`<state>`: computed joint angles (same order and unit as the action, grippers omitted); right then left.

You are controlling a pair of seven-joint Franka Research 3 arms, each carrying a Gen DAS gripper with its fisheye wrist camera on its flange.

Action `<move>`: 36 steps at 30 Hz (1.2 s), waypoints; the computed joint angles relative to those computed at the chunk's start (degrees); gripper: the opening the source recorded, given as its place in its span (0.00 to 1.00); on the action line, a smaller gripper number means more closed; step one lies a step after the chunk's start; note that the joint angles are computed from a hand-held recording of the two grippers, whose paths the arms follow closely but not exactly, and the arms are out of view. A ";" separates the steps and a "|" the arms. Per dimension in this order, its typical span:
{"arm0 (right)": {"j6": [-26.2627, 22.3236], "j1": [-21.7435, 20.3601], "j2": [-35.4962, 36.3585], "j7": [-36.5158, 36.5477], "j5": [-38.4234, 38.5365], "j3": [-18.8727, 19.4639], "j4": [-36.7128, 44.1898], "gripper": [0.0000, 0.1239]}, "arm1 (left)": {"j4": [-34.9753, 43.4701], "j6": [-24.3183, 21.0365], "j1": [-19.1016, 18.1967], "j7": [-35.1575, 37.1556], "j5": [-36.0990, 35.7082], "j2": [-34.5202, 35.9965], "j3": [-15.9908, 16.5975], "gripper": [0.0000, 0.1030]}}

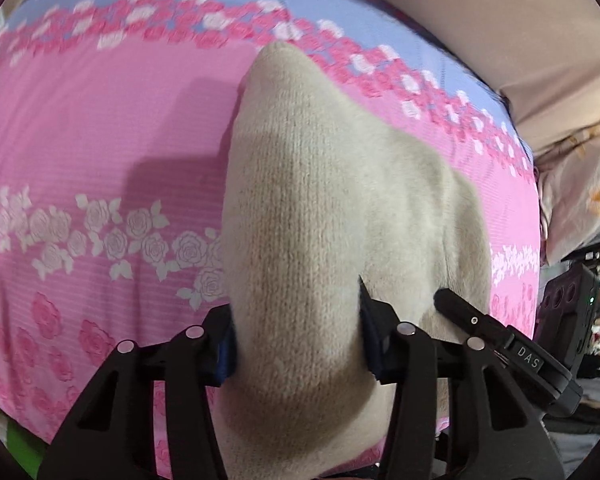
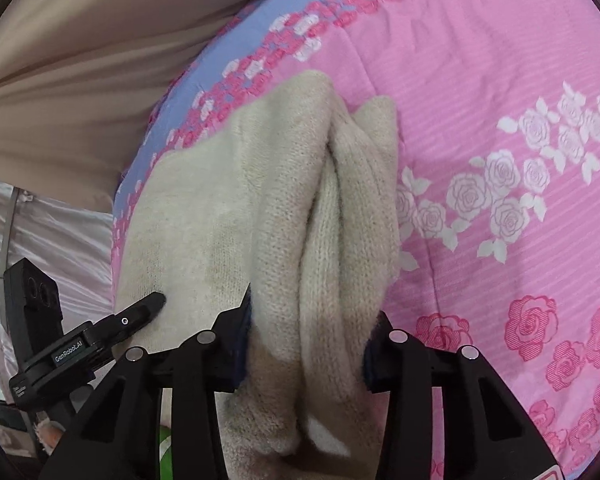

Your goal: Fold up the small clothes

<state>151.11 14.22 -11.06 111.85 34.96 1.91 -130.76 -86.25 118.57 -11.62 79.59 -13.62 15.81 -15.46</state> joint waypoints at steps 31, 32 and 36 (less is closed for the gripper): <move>7.32 -2.50 -6.70 2.74 -22.25 5.49 21.19 0.33 | 16.27 5.39 3.71 17.66 -14.62 -8.56 1.63 0.47; 7.78 -1.99 -5.49 2.18 -22.60 5.65 23.04 0.33 | 16.64 5.68 4.29 18.55 -15.43 -8.85 1.98 0.47; 9.09 0.09 0.47 1.34 -24.17 6.54 30.79 0.33 | 17.72 5.99 7.12 22.38 -19.07 -9.99 3.74 0.47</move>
<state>160.20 14.31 -10.59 113.19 10.79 8.45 -99.97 -68.54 124.56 -4.51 101.97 -32.70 5.82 -11.72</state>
